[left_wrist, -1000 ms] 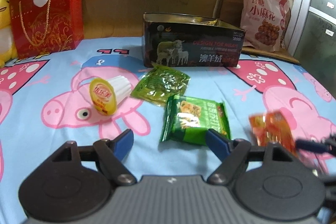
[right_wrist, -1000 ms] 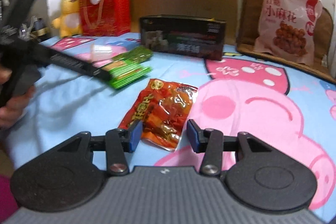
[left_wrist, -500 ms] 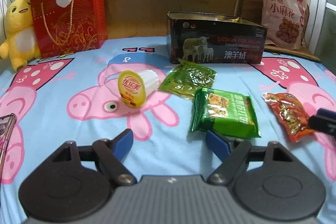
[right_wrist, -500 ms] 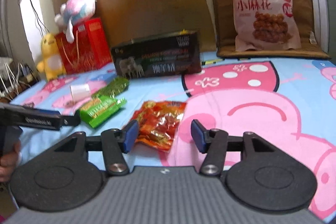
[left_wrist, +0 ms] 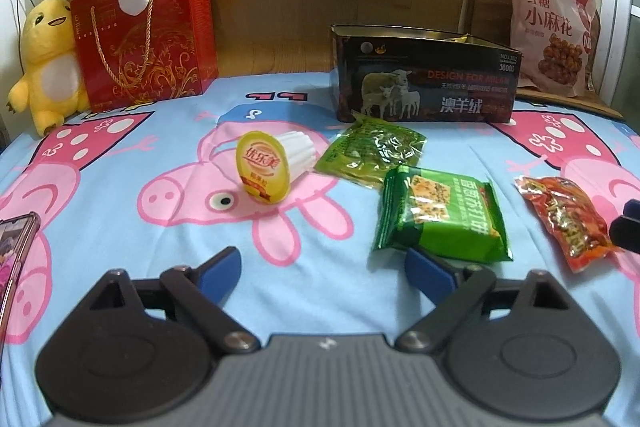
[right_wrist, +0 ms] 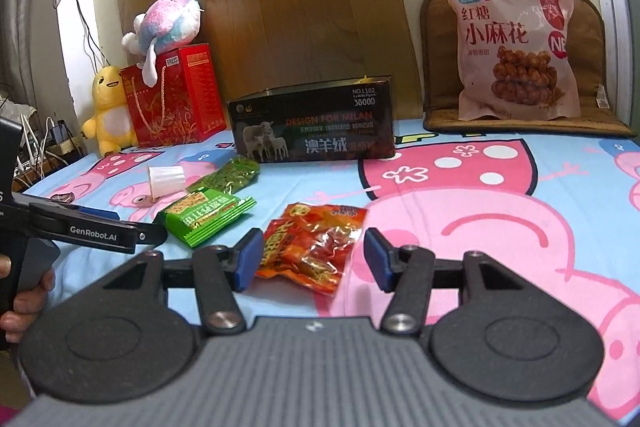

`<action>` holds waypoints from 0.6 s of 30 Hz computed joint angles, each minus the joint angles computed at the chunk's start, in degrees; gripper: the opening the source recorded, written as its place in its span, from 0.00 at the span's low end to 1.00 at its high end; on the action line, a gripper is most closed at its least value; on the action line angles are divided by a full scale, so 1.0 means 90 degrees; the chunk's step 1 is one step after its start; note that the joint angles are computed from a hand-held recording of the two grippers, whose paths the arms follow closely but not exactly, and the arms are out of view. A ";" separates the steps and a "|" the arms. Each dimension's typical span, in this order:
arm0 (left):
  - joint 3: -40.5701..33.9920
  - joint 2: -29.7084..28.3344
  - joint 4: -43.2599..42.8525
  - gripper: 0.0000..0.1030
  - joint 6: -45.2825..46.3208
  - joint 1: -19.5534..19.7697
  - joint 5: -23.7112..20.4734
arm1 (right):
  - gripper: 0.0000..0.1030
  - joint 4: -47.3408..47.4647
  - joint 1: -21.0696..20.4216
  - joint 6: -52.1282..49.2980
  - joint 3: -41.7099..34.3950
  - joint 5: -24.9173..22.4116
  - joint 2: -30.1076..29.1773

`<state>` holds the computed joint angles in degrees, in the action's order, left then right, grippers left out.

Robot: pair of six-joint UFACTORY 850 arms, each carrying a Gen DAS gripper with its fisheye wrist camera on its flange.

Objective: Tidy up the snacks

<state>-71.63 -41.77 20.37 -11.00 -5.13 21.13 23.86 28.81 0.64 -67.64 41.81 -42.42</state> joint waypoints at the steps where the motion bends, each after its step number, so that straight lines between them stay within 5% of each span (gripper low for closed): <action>1: 0.0010 0.0004 -0.0036 0.90 0.0027 -0.0003 0.0003 | 0.56 0.0042 0.0014 -0.0027 -0.0002 0.0000 0.0000; 18: -0.0169 -0.0083 0.0397 1.00 -0.0372 0.0014 -0.0196 | 0.61 -0.0648 -0.0130 0.0516 -0.0063 -0.0415 0.0006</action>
